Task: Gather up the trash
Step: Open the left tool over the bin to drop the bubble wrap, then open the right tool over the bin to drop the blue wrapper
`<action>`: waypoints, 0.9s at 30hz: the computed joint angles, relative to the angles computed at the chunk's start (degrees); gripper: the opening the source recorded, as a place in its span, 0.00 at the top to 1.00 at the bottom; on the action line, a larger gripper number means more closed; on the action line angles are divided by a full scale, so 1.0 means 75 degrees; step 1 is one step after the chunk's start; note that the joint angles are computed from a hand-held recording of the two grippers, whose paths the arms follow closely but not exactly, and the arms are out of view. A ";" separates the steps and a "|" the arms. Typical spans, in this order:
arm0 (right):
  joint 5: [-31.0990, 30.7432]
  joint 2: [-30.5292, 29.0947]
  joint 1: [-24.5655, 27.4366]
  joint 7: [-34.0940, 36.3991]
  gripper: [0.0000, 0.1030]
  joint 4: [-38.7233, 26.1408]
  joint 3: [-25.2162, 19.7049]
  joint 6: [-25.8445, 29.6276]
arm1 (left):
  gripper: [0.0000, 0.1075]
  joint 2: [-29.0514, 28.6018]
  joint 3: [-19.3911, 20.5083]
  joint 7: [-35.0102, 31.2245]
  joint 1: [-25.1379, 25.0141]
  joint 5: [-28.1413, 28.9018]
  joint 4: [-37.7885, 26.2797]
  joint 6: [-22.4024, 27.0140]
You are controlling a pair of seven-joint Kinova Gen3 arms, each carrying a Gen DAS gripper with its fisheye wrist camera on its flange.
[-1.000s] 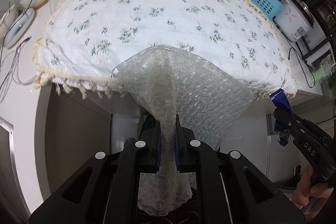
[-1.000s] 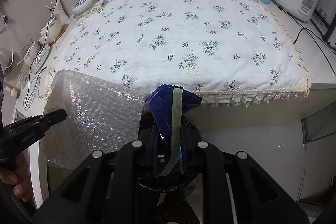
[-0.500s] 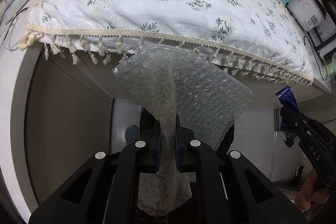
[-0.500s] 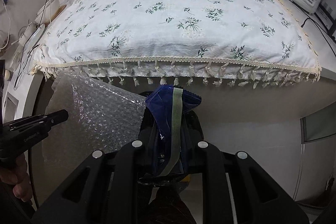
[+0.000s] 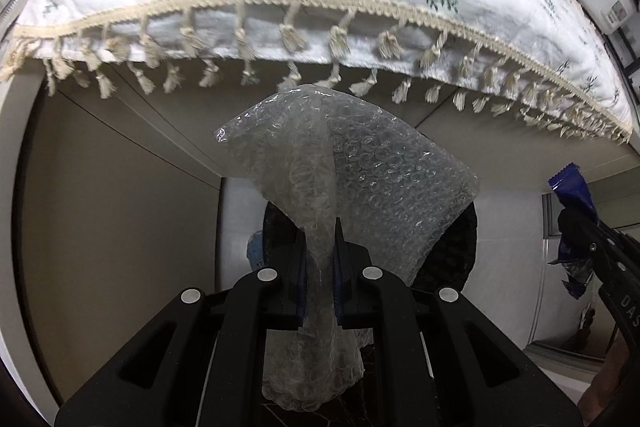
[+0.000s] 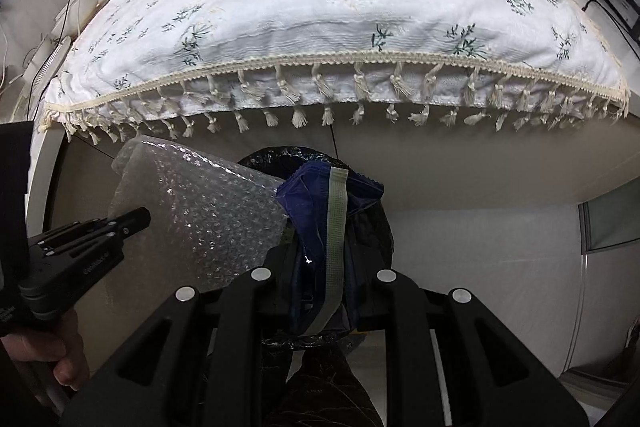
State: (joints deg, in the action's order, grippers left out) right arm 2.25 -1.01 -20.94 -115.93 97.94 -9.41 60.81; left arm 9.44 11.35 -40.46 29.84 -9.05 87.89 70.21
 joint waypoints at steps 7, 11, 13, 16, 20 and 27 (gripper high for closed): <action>-0.0006 -0.0014 0.0079 -0.0089 0.84 0.0045 0.0050 0.0039 | 0.89 0.0424 0.0031 -0.0052 0.0256 -0.0146 -0.0013 -0.0203; -0.0064 -0.0013 0.0135 -0.0085 0.84 0.0094 0.0088 0.0072 | 0.88 0.0728 -0.0004 -0.0044 0.0512 -0.0329 -0.0079 -0.0364; -0.0043 -0.0007 0.0141 -0.0102 0.84 0.0102 0.0083 0.0095 | 0.86 0.0796 -0.0024 -0.0058 0.0594 -0.0332 -0.0058 -0.0465; -0.0070 -0.0005 0.0161 -0.0106 0.84 0.0133 0.0095 0.0118 | 0.72 0.0757 -0.0057 -0.0030 0.0670 -0.0324 0.0078 -0.0707; -0.0062 -0.0013 0.0147 -0.0137 0.84 0.0192 0.0074 0.0141 | 0.51 0.0597 -0.0107 0.0253 0.0709 -0.0344 0.0282 -0.0984; -0.0129 0.0161 0.0057 -0.0093 0.84 0.0163 0.0031 0.0067 | 0.14 0.0011 -0.0066 0.0371 0.0519 -0.0610 0.0628 -0.1067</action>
